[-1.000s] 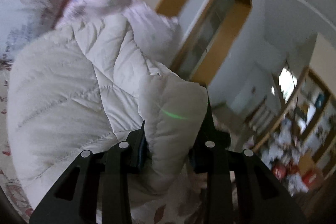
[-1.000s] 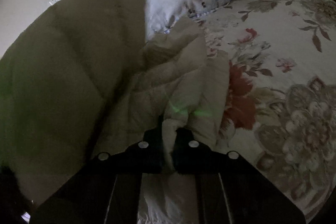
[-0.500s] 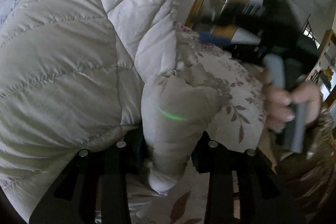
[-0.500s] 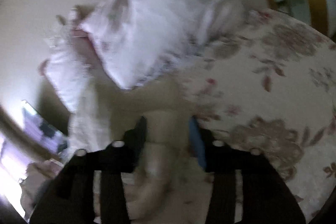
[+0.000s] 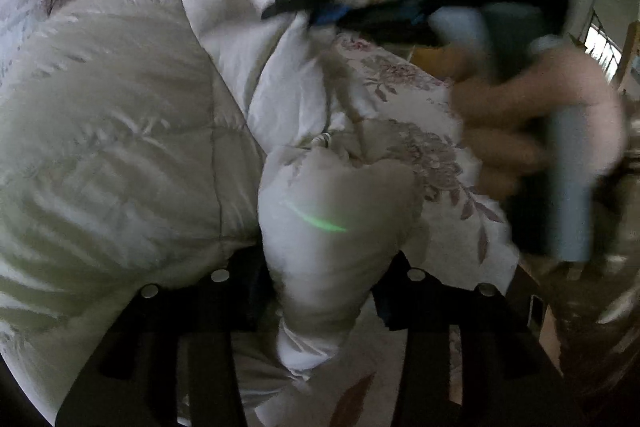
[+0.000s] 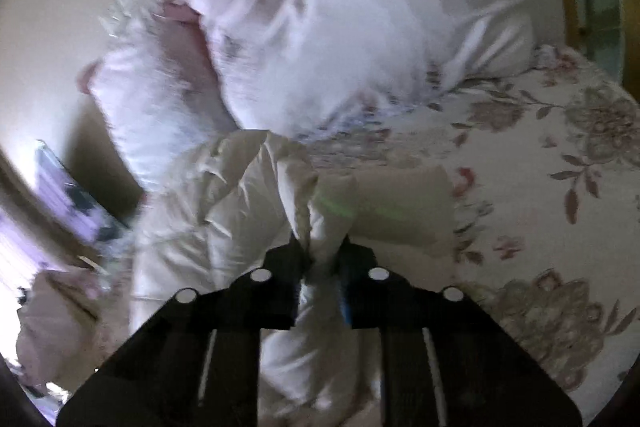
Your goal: Fold large clothes
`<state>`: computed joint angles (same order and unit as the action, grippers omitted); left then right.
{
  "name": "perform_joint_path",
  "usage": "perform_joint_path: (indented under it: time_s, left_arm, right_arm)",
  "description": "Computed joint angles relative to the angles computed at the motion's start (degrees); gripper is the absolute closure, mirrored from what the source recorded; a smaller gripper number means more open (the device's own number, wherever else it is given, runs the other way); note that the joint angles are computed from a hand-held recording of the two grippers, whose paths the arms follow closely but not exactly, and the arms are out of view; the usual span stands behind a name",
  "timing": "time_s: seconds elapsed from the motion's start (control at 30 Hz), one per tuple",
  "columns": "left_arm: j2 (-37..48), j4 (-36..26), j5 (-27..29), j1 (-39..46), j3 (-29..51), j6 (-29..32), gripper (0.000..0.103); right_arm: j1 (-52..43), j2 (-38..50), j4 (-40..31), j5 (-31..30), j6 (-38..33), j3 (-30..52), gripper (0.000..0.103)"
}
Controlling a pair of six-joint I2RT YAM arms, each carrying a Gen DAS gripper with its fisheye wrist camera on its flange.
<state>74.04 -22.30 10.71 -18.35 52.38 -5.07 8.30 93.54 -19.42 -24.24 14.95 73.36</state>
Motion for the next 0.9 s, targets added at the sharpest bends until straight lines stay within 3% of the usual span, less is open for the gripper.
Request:
perform_joint_path:
  time_s: [0.07, 0.17, 0.27, 0.5, 0.67, 0.9]
  left_arm:
    - [-1.9, -3.5, 3.8, 1.4, 1.2, 0.5, 0.055]
    - [-7.3, -8.8, 14.5, 7.7, 2.9, 2.5, 0.047]
    - [-12.4, -10.7, 19.2, 16.6, 4.1, 5.3, 0.035]
    - [-3.9, -11.0, 16.3, 30.9, 12.2, 7.4, 0.035]
    - [3.7, -11.5, 12.1, 31.4, 15.4, 6.9, 0.035]
    - [7.6, -10.6, 9.6, 29.1, 15.9, 7.3, 0.034]
  right_arm:
    - [-0.7, 2.6, 0.8, 0.0, 0.8, 0.2, 0.09]
    - [-1.6, 4.7, 1.7, -0.5, 1.0, 0.0, 0.09]
    - [-2.5, 5.5, 2.1, -1.9, 1.1, -0.1, 0.09]
    - [-2.8, 5.3, 2.5, -2.6, 0.7, -0.4, 0.089]
    - [-2.6, 5.6, 2.9, -1.4, 0.6, -0.5, 0.089]
    - [-3.1, 8.4, 3.4, -0.1, 1.0, 0.1, 0.088]
